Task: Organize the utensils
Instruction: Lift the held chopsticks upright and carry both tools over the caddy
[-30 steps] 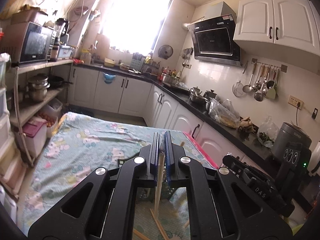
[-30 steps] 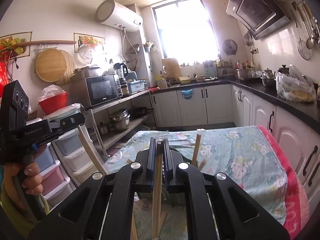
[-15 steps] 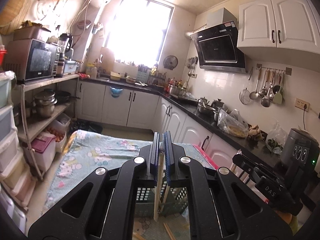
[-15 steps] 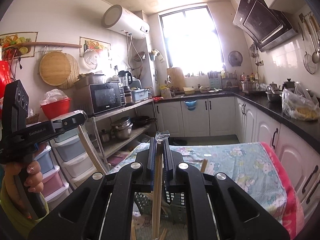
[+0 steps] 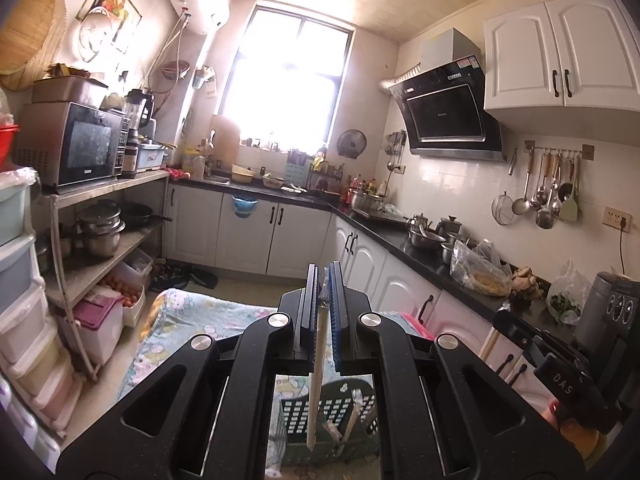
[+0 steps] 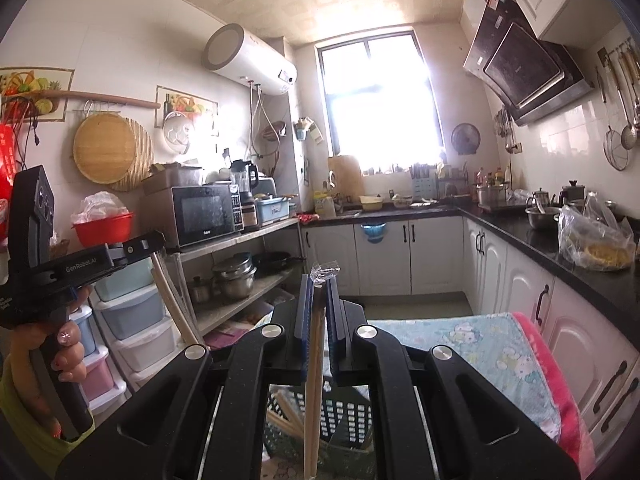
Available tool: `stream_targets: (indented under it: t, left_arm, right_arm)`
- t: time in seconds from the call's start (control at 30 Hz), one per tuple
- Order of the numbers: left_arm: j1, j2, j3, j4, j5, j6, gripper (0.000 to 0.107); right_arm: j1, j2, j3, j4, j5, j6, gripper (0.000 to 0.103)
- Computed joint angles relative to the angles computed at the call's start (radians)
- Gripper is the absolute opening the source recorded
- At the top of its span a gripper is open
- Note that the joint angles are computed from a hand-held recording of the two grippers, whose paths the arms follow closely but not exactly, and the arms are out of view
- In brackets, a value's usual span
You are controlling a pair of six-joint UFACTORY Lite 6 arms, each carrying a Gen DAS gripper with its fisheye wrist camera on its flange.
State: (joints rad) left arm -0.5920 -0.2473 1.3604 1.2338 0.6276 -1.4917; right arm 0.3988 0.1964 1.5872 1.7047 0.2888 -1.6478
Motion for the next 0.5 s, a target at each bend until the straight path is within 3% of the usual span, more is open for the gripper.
stream_targets:
  t: [0.5]
  left_arm:
    - [0.085, 0.149, 0.131, 0.0, -0.071, 0.004, 0.003]
  right_arm:
    - [0.004, 0.121, 0.195, 0.033, -0.044, -0.046, 0.007]
